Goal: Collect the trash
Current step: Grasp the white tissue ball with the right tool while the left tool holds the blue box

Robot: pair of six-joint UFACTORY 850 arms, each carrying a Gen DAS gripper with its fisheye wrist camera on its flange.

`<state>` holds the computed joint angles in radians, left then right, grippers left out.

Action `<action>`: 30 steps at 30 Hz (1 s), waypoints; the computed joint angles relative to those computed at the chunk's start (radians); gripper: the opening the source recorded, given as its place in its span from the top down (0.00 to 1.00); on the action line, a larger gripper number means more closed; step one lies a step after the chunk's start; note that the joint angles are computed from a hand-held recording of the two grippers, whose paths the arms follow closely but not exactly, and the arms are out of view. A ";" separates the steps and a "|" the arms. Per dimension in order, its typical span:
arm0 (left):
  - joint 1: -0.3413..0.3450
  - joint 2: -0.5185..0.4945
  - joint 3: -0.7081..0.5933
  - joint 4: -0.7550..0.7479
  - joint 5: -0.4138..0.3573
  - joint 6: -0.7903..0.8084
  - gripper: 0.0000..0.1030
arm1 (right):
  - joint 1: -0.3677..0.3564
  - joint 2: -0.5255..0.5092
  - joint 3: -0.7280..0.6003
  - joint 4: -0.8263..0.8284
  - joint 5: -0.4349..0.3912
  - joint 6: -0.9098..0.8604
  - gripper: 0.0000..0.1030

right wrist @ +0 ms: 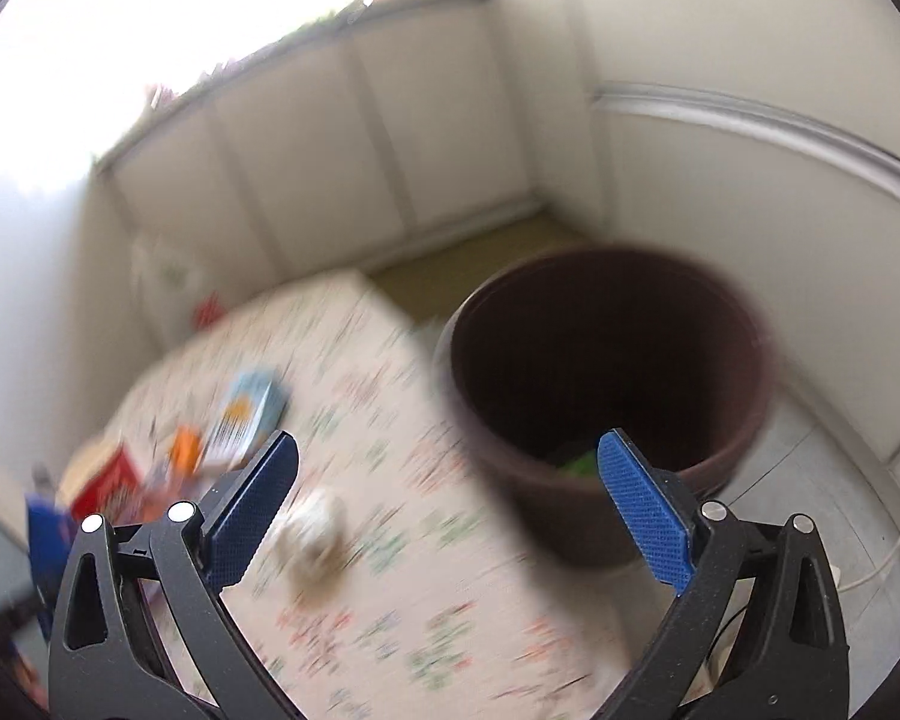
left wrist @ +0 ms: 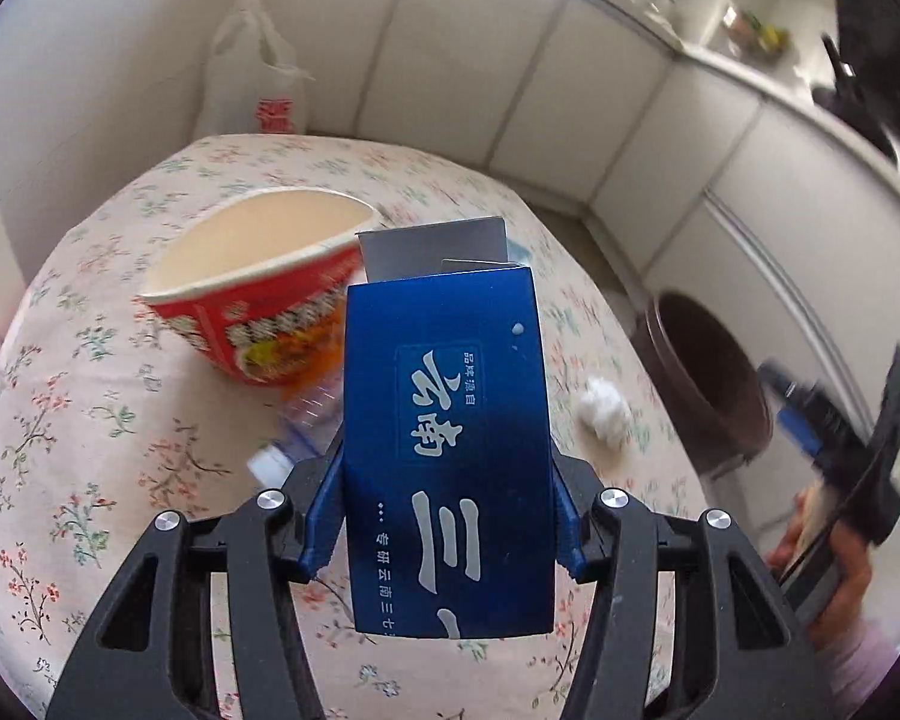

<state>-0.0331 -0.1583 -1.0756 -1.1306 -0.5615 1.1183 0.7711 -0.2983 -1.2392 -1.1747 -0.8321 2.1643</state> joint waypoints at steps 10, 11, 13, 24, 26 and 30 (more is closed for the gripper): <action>0.145 0.033 0.005 -0.262 -0.090 0.071 0.47 | -0.060 -0.257 -0.329 0.548 0.066 -0.661 0.07; 0.150 0.031 0.002 -0.271 -0.096 0.073 0.47 | -0.064 -0.275 -0.350 0.584 0.062 -0.694 0.07; 0.163 0.022 -0.011 -0.279 -0.110 0.067 0.46 | -0.073 -0.310 -0.389 0.656 0.047 -0.761 0.07; 0.175 -0.002 -0.035 -0.277 -0.149 0.057 0.46 | -0.075 -0.396 -0.494 0.724 0.020 -0.889 0.29; 0.173 -0.005 -0.036 -0.269 -0.146 0.055 0.46 | -0.076 -0.401 -0.505 0.721 0.012 -0.894 0.36; 0.170 -0.009 -0.041 -0.260 -0.144 0.054 0.46 | -0.081 -0.407 -0.513 0.704 0.008 -0.908 0.61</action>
